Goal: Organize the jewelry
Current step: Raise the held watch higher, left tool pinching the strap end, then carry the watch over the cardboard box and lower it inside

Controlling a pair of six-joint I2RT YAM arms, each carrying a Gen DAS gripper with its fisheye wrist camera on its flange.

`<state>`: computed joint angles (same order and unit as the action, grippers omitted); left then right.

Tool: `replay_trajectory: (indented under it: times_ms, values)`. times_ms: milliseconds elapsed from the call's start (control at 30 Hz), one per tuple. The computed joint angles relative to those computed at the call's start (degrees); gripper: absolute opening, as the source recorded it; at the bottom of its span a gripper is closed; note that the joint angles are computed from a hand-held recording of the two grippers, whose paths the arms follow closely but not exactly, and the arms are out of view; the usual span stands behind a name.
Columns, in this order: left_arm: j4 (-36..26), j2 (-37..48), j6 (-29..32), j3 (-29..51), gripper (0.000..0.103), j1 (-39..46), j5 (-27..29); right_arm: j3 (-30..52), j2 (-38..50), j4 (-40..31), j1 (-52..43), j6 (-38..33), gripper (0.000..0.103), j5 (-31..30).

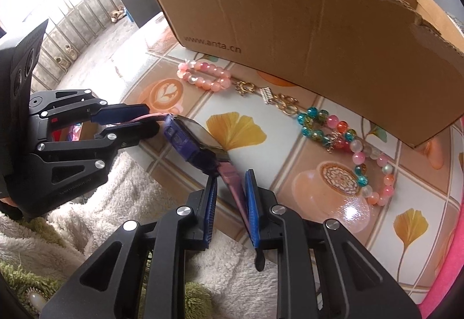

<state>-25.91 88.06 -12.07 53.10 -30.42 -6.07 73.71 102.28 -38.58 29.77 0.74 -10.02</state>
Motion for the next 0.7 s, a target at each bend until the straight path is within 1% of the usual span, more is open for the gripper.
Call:
replay_trajectory:
  times_ms: [100,233,367,500,633,700]
  values:
    - [-0.06,0.11,-0.03,0.09,0.020,-0.15,-0.28,0.14,0.24,0.06,0.06,0.17,0.019,0.28]
    - [-0.16,0.13,-0.40,0.16,0.020,-0.10,-0.13,-0.77,-0.44,0.48,0.33,0.00,0.019,2.32]
    - [-0.12,0.04,-0.51,0.10,0.020,-0.12,-0.38,-2.23,-1.35,1.30,-0.73,0.77,0.014,1.88]
    - [0.09,-0.09,-0.73,-0.12,0.019,-0.89,-1.68,-3.42,-2.23,2.34,-0.96,1.52,0.006,1.64]
    - [0.25,-0.27,-1.09,-0.33,0.012,-2.01,-3.85,-4.67,-3.63,3.55,-0.32,2.92,0.005,1.77]
    - [0.66,-0.80,-1.63,-0.67,0.009,-2.13,-3.79,-5.03,-4.29,4.05,-0.03,3.43,0.005,2.28]
